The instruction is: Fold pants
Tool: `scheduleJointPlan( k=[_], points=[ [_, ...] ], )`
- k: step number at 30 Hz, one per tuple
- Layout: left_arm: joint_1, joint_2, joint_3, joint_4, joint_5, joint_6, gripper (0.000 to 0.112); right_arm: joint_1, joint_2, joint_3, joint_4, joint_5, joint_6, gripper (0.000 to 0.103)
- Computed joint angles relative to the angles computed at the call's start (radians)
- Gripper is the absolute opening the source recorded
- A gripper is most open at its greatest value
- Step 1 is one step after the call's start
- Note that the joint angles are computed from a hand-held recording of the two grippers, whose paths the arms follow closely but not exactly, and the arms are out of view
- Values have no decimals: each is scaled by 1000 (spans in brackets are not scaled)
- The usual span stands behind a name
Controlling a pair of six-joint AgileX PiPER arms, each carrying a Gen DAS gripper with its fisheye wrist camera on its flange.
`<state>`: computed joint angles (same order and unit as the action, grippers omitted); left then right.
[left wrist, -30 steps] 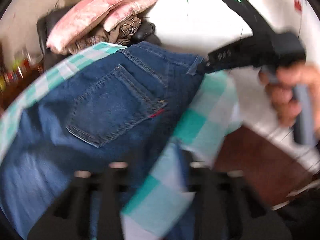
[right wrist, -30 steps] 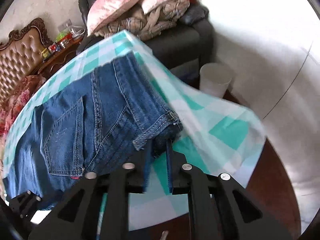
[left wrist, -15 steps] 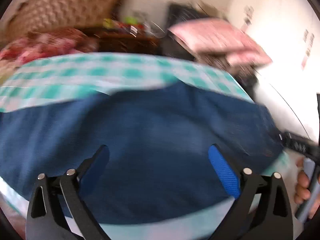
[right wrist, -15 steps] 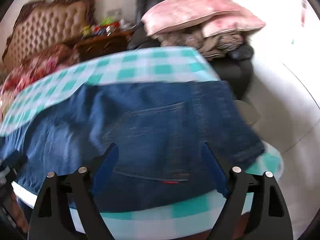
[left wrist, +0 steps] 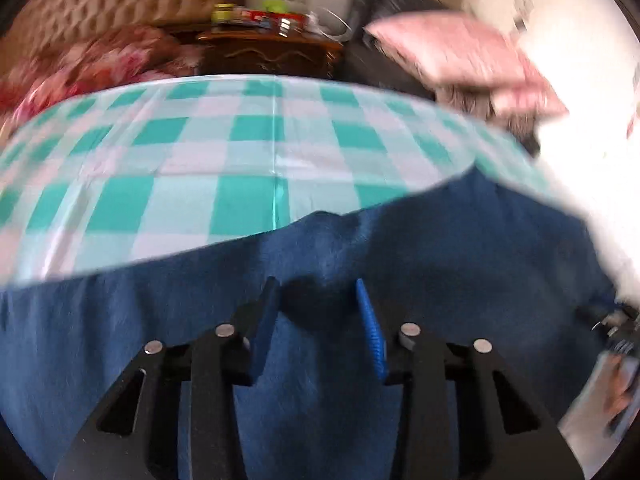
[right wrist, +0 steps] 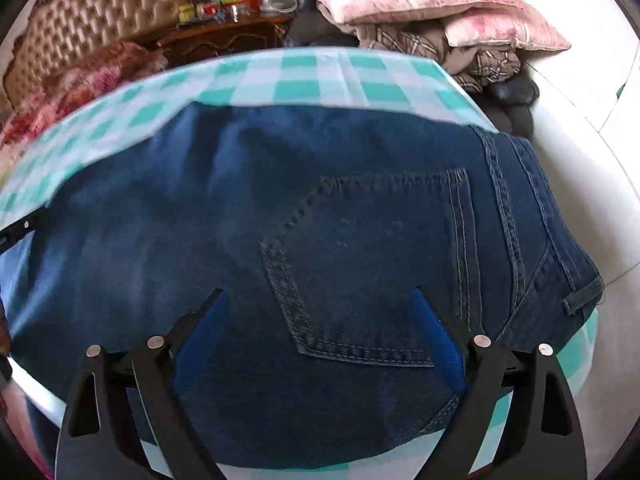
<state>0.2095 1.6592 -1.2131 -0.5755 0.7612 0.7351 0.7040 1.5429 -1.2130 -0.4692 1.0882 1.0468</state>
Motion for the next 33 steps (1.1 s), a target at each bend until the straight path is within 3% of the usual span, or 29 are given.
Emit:
scheduleJointPlan(
  k=[2, 5, 8, 11, 12, 17, 19, 21, 23, 25, 27, 28, 31, 33],
  points=[
    [18, 16, -24, 16, -2, -9, 29, 13, 22, 7, -2, 13, 2, 87],
    [79, 53, -58, 90, -62, -91, 28, 49, 26, 27, -46, 20, 42, 87],
    [195, 77, -87, -51, 26, 25, 25, 46, 30, 28, -44, 16, 45, 89],
    [242, 5, -33, -216, 125, 231, 43, 55, 17, 52, -61, 3, 69, 90],
    [234, -11, -17, -243, 156, 275, 44, 55, 18, 53, -67, 0, 75, 90],
    [202, -43, 35, -181, 148, 254, 44, 53, 23, 40, -54, 14, 67, 91],
    [300, -18, 24, -201, 188, 284, 44, 50, 19, 48, -56, 3, 65, 91],
    [373, 18, -8, -133, 171, 252, 44, 52, 16, 56, -64, -3, 74, 91],
    [516, 104, -97, -138, 246, 278, 27, 50, 18, 52, -61, -1, 70, 91],
    [611, 149, -169, -104, 241, 231, 33, 46, 18, 48, -53, 1, 59, 92],
    [663, 166, -216, -6, 122, 155, 50, 46, 16, 51, -54, -3, 61, 92],
    [718, 205, -273, 9, 101, 109, 51, 47, 15, 53, -57, -4, 65, 92],
    [877, 292, -430, -8, 133, -18, 48, 49, 17, 52, -60, -3, 71, 92],
    [945, 286, -448, -45, 132, -1, 47, 45, 17, 49, -57, -1, 65, 92]
  ],
)
